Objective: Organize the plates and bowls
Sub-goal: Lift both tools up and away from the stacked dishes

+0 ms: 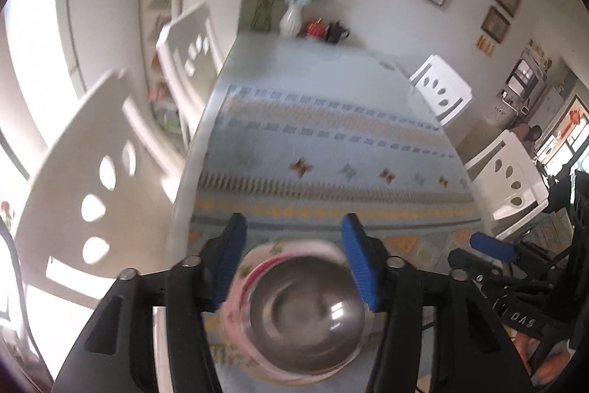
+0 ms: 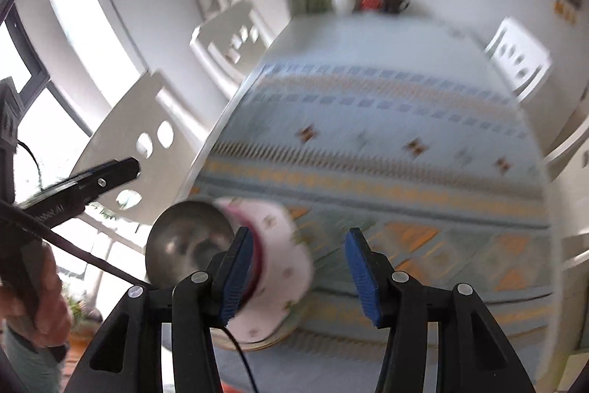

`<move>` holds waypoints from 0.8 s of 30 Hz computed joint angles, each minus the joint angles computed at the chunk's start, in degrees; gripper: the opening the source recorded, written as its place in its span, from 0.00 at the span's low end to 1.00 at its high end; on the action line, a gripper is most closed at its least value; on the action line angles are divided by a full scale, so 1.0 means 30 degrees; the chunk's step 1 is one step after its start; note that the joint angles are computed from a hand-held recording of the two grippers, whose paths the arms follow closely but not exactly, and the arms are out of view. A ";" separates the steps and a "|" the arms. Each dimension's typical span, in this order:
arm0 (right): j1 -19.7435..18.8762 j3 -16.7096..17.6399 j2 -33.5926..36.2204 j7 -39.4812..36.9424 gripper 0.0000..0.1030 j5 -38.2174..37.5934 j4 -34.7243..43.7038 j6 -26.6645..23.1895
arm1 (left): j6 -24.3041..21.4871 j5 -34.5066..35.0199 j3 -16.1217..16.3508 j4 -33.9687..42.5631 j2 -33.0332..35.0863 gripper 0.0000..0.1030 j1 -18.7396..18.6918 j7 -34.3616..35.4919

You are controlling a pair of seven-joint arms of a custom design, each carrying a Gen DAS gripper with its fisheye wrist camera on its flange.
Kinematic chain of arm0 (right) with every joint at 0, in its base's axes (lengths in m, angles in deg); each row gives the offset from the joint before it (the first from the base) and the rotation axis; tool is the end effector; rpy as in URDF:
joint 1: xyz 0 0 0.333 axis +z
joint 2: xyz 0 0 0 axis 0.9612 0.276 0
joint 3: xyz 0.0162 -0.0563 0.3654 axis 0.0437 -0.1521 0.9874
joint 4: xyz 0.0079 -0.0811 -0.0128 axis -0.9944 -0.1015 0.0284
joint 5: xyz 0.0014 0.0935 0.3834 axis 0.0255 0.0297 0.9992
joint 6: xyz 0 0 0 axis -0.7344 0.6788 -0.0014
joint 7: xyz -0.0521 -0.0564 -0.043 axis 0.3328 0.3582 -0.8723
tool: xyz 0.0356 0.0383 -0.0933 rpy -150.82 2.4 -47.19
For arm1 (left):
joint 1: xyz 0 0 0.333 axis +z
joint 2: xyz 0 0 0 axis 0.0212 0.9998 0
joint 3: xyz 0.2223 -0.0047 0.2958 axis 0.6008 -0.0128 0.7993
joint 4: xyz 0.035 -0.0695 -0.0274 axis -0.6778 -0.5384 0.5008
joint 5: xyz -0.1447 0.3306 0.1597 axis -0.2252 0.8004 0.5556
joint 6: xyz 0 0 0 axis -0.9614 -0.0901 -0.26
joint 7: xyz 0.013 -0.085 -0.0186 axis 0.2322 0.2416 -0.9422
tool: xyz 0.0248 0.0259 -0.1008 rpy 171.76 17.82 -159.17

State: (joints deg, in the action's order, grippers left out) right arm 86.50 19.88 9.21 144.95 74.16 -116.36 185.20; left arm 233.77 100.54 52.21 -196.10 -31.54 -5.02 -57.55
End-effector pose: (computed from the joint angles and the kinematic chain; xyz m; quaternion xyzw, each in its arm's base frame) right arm 0.6464 0.2342 0.4596 -0.8292 0.4722 -0.0749 0.2896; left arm 0.5754 -0.1487 0.4707 -0.7714 0.5247 -0.2842 0.2210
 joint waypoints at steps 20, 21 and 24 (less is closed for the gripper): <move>-0.3941 -0.1074 0.1071 -0.3072 0.53 0.3695 0.2471 -0.3533 | -0.5352 0.1506 -0.0164 0.8252 0.4521 0.74 -0.4406 -0.1257; -0.4057 -0.1124 0.1132 -0.3217 0.53 0.3701 0.2545 -0.3604 | -0.5669 0.1458 -0.0096 0.8587 0.4752 0.74 -0.4649 -0.1234; -0.4326 -0.1280 0.1455 -0.3434 0.53 0.3533 0.2943 -0.4003 | -0.6530 0.1226 0.0024 0.9301 0.5251 0.74 -0.5183 -0.1065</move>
State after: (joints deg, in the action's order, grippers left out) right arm 73.52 16.04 13.57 134.65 84.76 -107.54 173.19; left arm 214.18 104.22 52.29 -168.20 -15.79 -20.57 -60.75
